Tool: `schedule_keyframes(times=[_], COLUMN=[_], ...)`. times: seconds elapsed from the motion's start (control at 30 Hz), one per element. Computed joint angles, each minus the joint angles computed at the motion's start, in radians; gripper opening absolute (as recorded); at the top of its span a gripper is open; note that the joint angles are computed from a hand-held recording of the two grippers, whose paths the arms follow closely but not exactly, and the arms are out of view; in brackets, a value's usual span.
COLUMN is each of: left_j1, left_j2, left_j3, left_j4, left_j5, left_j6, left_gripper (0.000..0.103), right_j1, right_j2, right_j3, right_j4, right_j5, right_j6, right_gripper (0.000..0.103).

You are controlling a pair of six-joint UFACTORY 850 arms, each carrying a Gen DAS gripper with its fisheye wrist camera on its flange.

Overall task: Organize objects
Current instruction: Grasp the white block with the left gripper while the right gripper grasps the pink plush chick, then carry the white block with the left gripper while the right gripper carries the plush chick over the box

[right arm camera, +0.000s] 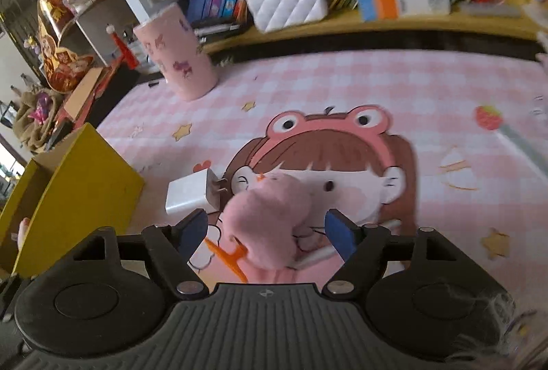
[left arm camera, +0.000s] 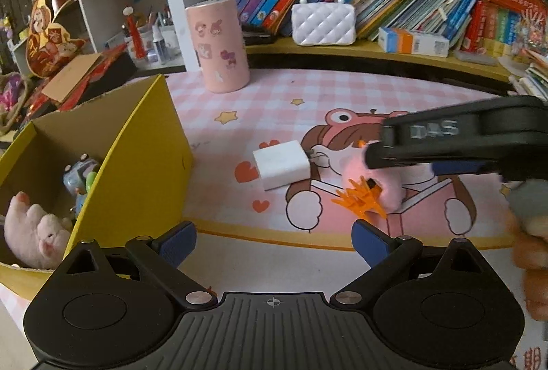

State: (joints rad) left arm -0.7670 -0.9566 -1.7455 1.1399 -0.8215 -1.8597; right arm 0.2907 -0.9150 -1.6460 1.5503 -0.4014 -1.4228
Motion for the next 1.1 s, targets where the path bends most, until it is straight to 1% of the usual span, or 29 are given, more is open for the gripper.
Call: schedule_keyframes(times=[0.07, 0.1, 0.13, 0.17, 0.2, 0.23, 0.3, 0.4, 0.5, 0.53, 0.57, 0.67, 0.8, 0.83, 0.87, 0.9, 0.93, 1.03, 1.1], left_j1=[0.003, 0.005, 0.007, 0.009, 0.010, 0.013, 0.018, 0.032, 0.055, 0.062, 0.070, 0.094, 0.110, 0.113, 0.115, 0.118, 0.123, 0.126, 0.123], left_j2=[-0.011, -0.016, -0.021, -0.028, -0.034, -0.039, -0.050, -0.078, -0.128, -0.146, -0.170, -0.227, -0.292, -0.310, -0.324, -0.330, -0.329, -0.312, -0.267], left_j3=[-0.016, -0.023, -0.033, -0.043, -0.052, -0.062, -0.079, -0.120, -0.196, -0.222, -0.258, -0.346, -0.444, -0.472, -0.494, -0.502, -0.498, -0.466, -0.393], left_j4=[-0.011, -0.016, -0.023, -0.029, -0.032, -0.035, -0.033, -0.027, -0.053, -0.058, -0.067, -0.105, -0.135, -0.145, -0.157, -0.168, -0.179, -0.163, -0.130], left_j5=[-0.007, -0.008, -0.009, -0.010, -0.012, -0.011, -0.006, -0.003, -0.002, -0.006, -0.015, -0.024, -0.044, -0.052, -0.055, -0.045, -0.020, 0.006, 0.037], left_j6=[0.011, 0.018, 0.029, 0.041, 0.049, 0.055, 0.053, 0.026, 0.017, 0.013, 0.015, 0.036, 0.086, 0.112, 0.134, 0.148, 0.157, 0.143, 0.087], left_gripper=[0.099, 0.099, 0.099, 0.099, 0.099, 0.099, 0.099, 0.099, 0.097, 0.097, 0.093, 0.088, 0.083, 0.080, 0.074, 0.071, 0.066, 0.065, 0.065], right_j1=[0.008, 0.010, 0.011, 0.011, 0.008, 0.001, -0.017, -0.045, -0.062, -0.067, -0.072, -0.081, -0.088, -0.085, -0.085, -0.084, -0.082, -0.078, -0.075], right_j2=[-0.040, -0.066, -0.083, -0.099, -0.115, -0.123, -0.108, -0.043, 0.019, 0.036, 0.050, 0.091, 0.131, 0.136, 0.145, 0.153, 0.161, 0.185, 0.199], right_j3=[-0.058, -0.094, -0.118, -0.140, -0.161, -0.170, -0.148, -0.051, 0.034, 0.059, 0.079, 0.149, 0.221, 0.235, 0.250, 0.266, 0.280, 0.320, 0.341], right_j4=[-0.112, -0.178, -0.218, -0.252, -0.264, -0.234, -0.138, 0.135, 0.303, 0.328, 0.338, 0.375, 0.359, 0.359, 0.358, 0.363, 0.370, 0.408, 0.433], right_j5=[-0.015, -0.035, -0.048, -0.052, -0.066, -0.085, -0.096, -0.077, -0.029, -0.020, -0.016, -0.017, -0.032, -0.032, -0.034, -0.030, -0.025, -0.014, -0.015], right_j6=[0.109, 0.176, 0.220, 0.259, 0.276, 0.258, 0.206, -0.053, -0.232, -0.267, -0.285, -0.350, -0.346, -0.348, -0.352, -0.362, -0.375, -0.437, -0.474], right_gripper=[0.073, 0.073, 0.070, 0.063, 0.051, 0.049, 0.049, 0.049, 0.049, 0.049, 0.049, 0.049, 0.049, 0.049, 0.049, 0.049, 0.049, 0.049, 0.049])
